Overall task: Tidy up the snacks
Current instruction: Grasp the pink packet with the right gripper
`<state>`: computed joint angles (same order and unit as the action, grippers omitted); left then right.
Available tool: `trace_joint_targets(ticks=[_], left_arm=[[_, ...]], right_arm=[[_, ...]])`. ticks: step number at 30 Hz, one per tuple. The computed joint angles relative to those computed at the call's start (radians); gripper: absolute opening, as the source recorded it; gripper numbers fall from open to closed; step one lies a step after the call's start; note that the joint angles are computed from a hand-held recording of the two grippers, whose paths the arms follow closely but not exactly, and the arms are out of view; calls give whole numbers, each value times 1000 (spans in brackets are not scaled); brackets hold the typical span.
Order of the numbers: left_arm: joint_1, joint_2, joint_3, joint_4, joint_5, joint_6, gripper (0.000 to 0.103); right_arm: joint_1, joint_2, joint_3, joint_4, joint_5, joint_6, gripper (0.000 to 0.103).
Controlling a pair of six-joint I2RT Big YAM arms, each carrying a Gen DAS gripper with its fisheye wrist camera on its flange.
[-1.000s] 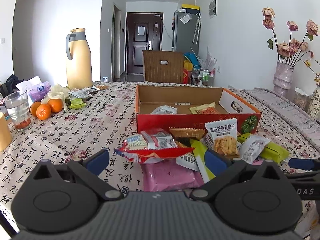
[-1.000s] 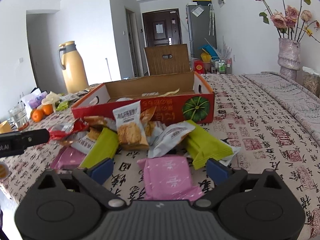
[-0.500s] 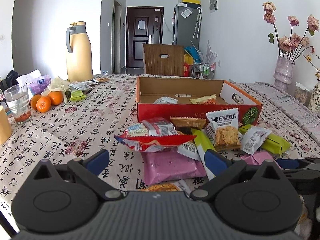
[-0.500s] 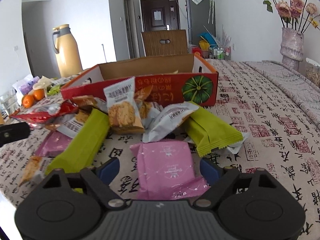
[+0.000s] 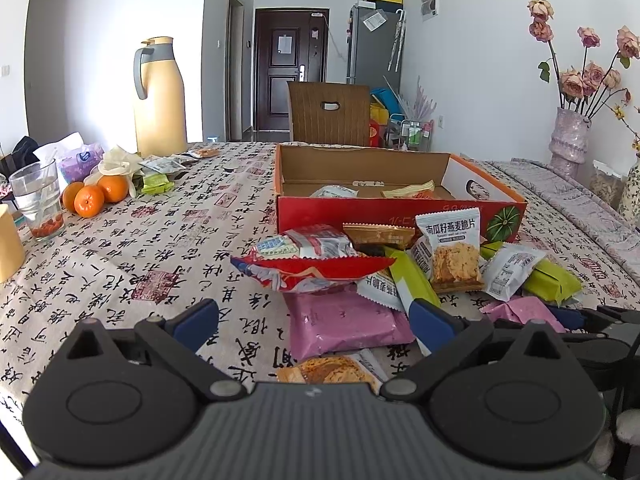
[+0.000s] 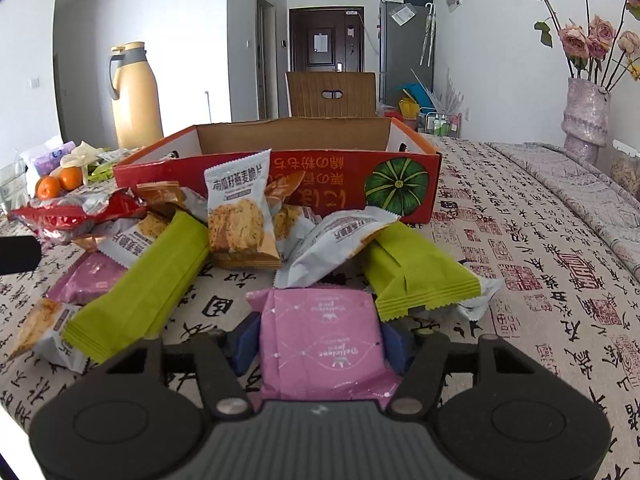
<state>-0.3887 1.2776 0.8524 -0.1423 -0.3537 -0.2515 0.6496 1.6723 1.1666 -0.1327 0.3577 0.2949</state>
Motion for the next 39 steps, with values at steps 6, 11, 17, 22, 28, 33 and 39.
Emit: trace_joint_targets(ticks=[6, 11, 17, 22, 28, 33, 39], left_arm=[[3, 3, 2, -17, -2, -11, 103], [1, 6, 3, -22, 2, -14, 103], [-2, 8, 5, -40, 4, -17, 103], [-4, 5, 2, -56, 12, -13, 103], [-9, 21, 9, -95, 37, -10, 103], [-11, 43, 23, -134, 39, -20, 103], [-8, 73, 40, -159, 43, -27, 103]], right_arm=[[15, -21, -45, 56, 29, 13, 61], [27, -47, -72, 98, 52, -1, 61], [37, -68, -90, 132, 69, -14, 61], [44, -86, -105, 148, 86, -15, 61], [50, -98, -122, 154, 89, -8, 61], [53, -109, -135, 162, 93, -4, 61], [54, -114, -141, 163, 93, 2, 61]])
